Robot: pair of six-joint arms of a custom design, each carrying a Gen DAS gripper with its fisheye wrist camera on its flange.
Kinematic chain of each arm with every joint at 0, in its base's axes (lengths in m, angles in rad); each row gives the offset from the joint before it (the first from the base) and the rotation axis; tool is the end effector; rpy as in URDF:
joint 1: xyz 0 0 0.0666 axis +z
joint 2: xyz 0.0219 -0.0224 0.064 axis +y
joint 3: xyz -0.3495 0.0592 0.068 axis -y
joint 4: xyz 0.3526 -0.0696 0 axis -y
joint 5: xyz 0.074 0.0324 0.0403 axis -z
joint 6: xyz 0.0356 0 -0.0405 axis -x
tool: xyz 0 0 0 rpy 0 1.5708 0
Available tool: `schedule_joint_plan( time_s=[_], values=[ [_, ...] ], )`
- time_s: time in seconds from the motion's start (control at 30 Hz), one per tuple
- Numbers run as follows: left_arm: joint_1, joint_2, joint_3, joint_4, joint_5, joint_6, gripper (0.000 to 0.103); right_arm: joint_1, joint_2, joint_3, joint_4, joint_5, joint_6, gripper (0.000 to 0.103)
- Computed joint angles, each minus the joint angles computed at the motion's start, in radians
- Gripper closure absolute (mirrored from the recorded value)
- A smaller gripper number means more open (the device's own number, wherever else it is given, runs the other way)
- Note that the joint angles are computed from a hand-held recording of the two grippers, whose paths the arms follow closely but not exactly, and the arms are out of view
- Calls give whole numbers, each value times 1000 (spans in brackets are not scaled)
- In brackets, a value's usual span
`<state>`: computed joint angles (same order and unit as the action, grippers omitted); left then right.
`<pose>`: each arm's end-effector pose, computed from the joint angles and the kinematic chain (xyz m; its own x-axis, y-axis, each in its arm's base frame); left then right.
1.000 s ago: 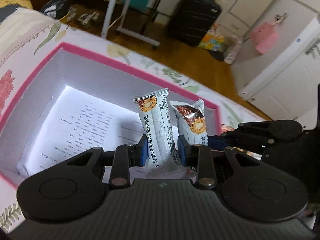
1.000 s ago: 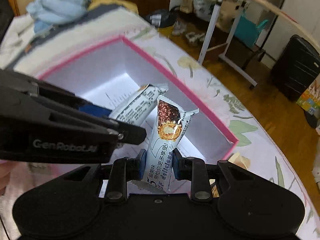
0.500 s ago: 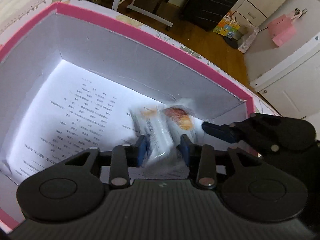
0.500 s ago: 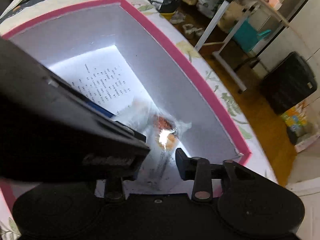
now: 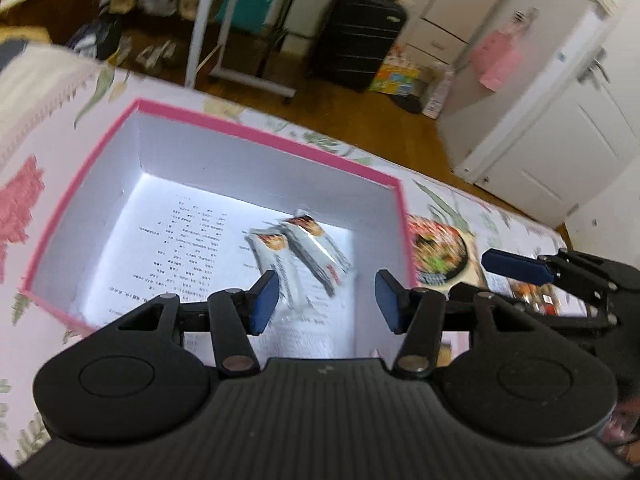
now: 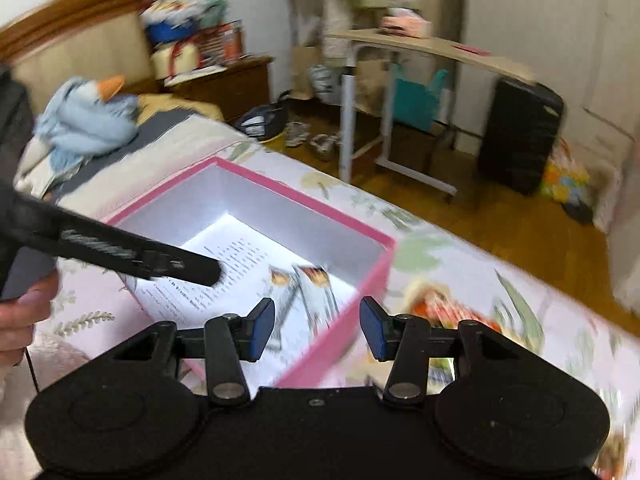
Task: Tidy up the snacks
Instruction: 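Grasp the dark NB cracker packet with the left gripper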
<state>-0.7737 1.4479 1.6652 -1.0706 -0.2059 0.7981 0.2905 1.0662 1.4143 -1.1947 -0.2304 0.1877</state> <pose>0.3355 -0.3181 0.4797 -0.7972 -0.2011 -0.5693 0.0245 0.9314 -0.3633 0.3003 0.0978 0.5082 -0.6260 -0.3767 -0.6828 -0.5503 0.8338 0.0444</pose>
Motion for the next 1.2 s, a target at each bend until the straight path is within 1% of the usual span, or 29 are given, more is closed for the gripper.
schedule_joint_plan(
  time_s=[0.07, 0.1, 0.13, 0.2, 0.3, 0.37, 0.43, 0.47, 0.53, 0.6, 0.63, 0.73, 0.8, 0.9, 1.0, 1.07, 1.13, 1.2],
  values=[
    [-47, -13, 13, -24, -29, -22, 51, -41, -40, -15, -55, -16, -30, 50],
    [-68, -16, 20, -31, -40, -28, 51, -59, -54, -30, -68, -29, -45, 50],
    [-92, -20, 21, -26, -49, -33, 51, -95, -77, -47, -95, -63, -57, 50],
    [-129, -21, 27, -23, -58, -32, 51, -146, -112, -88, -122, -120, -53, 50],
    [-180, -12, 28, -8, -69, -20, 51, -180, -162, -166, -139, -143, -17, 50],
    [-206, 2, 25, 9, -55, -16, 51, -209, -189, -223, -146, -166, 7, 50],
    [-221, 19, 15, 41, -21, -4, 51, -228, -201, -268, -144, -185, 15, 48],
    [-226, 30, 10, 56, -5, 1, 52, -236, -212, -286, -147, -180, 27, 46],
    [-232, 55, -4, 96, 18, -7, 52, -224, -239, -339, -110, -133, 47, 38],
    [-232, 82, -22, 134, 20, -15, 53, -196, -268, -384, -44, -57, 33, 37],
    [-228, 101, -21, 137, 34, -17, 54, -191, -283, -408, -9, -33, 28, 36],
    [-224, 131, -49, 186, 75, -13, 55, -221, -290, -458, 44, -72, 32, 35],
    [-226, 160, -40, 178, 74, -15, 55, -227, -293, -487, 75, -93, 33, 32],
    [-227, 189, -36, 184, 71, -4, 55, -226, -303, -527, 102, -118, 31, 30],
    [-221, 229, -15, 154, 94, 29, 55, -222, -300, -546, 115, -123, 2, 26],
    [-221, 251, -3, 138, 91, 38, 54, -221, -297, -562, 128, -124, -12, 22],
    [-221, 255, -14, 163, 77, 32, 53, -236, -296, -582, 151, -163, 5, 13],
    [-217, 253, -22, 184, 85, 26, 55, -239, -298, -596, 178, -173, 5, 13]
  ],
)
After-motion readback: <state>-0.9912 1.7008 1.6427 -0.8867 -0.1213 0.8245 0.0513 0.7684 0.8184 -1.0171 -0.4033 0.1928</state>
